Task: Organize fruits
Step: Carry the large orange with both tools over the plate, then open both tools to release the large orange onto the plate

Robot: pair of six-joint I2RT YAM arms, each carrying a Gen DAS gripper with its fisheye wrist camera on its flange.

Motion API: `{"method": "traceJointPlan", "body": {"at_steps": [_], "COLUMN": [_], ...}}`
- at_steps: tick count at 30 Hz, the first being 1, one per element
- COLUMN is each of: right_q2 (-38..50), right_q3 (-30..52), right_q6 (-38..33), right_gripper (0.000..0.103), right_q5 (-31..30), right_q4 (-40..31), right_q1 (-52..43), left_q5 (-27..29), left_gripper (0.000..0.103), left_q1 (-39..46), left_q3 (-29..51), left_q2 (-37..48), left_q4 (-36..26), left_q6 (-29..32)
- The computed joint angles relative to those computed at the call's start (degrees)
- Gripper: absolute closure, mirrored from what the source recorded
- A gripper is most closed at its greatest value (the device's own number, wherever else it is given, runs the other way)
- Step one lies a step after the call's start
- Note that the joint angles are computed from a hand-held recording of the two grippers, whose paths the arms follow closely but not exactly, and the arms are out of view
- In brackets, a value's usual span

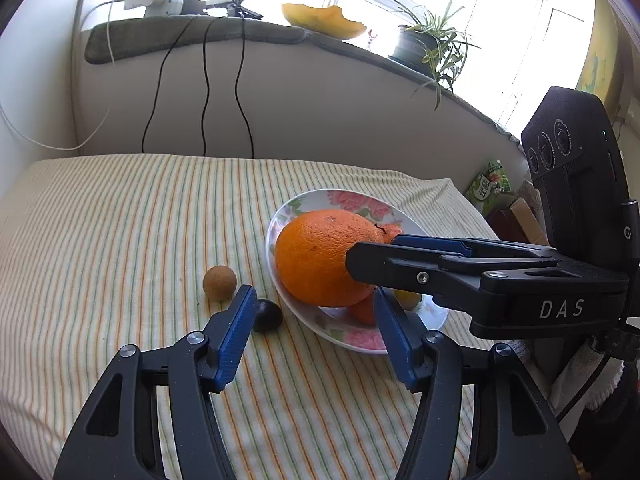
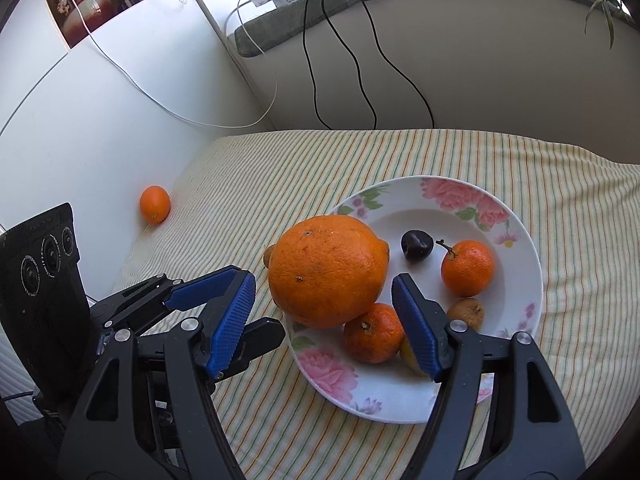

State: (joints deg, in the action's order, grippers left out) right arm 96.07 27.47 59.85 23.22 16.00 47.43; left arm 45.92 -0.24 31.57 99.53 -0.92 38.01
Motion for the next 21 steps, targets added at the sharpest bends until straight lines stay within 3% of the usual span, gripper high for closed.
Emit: {"method": "traceJointPlan", "body": {"at_steps": [10, 21], "right_q2": [-0.2, 0.7], "right_q3": [1.7, 5.0], "right_q6": [0.7, -0.5], "right_gripper": [0.029, 0.032], "right_q5": [4.6, 7.9], "right_q4": [-2.3, -4.3], "right_q1": [3.5, 8.0], "left_q5": [1.6, 1.0], "left_gripper": [0.043, 0.049], "left_q1": [10.1, 14.0], "left_q3": [3.1, 7.3], "left_q2": [3.7, 7.3], "left_q4": [-7.3, -9.2], "left_q6": [8.6, 12.5]}}
